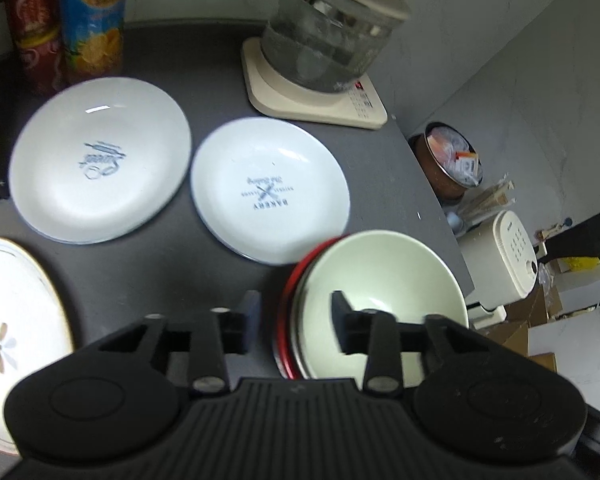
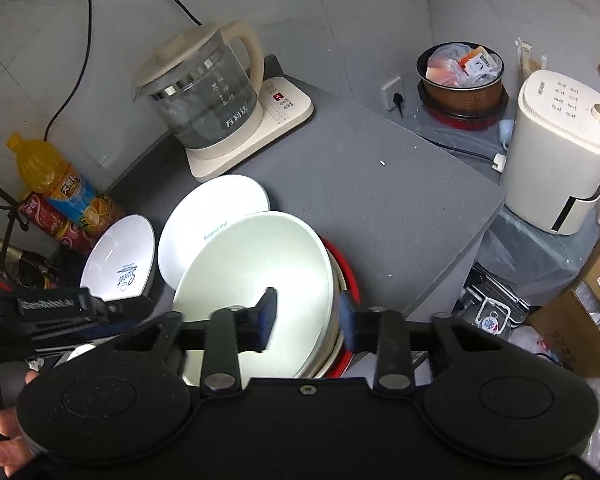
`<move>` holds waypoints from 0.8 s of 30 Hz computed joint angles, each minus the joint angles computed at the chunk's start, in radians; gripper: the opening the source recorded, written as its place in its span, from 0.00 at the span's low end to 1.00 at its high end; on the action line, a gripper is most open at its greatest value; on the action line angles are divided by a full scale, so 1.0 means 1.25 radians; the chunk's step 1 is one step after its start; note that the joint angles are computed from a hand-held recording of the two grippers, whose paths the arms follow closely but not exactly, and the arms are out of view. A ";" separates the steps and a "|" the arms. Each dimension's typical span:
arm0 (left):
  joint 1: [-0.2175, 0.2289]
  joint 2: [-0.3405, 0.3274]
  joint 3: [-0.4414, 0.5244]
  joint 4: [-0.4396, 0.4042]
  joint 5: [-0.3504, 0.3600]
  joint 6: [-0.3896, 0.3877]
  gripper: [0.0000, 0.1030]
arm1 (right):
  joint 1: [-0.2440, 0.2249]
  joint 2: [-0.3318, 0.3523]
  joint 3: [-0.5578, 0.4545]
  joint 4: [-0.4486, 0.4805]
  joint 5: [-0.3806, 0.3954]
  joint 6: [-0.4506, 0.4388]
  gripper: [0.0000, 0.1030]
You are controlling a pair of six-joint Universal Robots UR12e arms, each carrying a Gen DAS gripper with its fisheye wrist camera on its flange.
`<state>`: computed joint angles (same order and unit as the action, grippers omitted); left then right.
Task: Organize plates and bowls
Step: 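Lower the smaller bowl into the stacked bowls and open the right gripper, then move the right gripper toward the white BAKERY plate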
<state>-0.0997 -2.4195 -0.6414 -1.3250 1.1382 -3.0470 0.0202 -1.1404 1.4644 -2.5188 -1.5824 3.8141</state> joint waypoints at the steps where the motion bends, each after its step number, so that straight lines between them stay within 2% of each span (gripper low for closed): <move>1: 0.002 0.001 -0.002 0.003 0.000 -0.003 0.43 | 0.000 0.000 0.001 0.001 0.000 -0.004 0.16; 5: 0.010 0.003 -0.007 0.013 0.007 -0.018 0.47 | 0.003 0.003 0.000 0.009 -0.010 -0.026 0.09; 6: 0.012 0.002 -0.006 0.013 0.011 -0.024 0.47 | 0.000 0.004 0.001 0.013 0.004 -0.025 0.03; 7: 0.014 0.001 -0.006 0.011 0.014 -0.030 0.47 | -0.003 0.005 0.002 0.017 0.021 -0.019 0.02; 12: 0.024 -0.001 -0.006 0.008 0.025 -0.053 0.48 | -0.001 0.010 -0.010 0.041 0.030 -0.027 0.02; 16: 0.033 0.005 -0.018 0.020 0.039 -0.072 0.48 | -0.002 0.013 -0.023 0.042 0.052 -0.040 0.08; 19: 0.037 0.010 -0.026 0.030 0.052 -0.087 0.49 | -0.002 0.021 -0.040 0.041 0.076 -0.060 0.18; 24: 0.045 0.024 -0.051 0.062 0.075 -0.119 0.58 | 0.004 0.040 -0.071 0.026 0.095 -0.103 0.51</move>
<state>-0.0431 -2.3893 -0.7048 -1.2478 1.2316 -3.1959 0.0258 -1.0902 1.3753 -2.4861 -1.4631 3.6852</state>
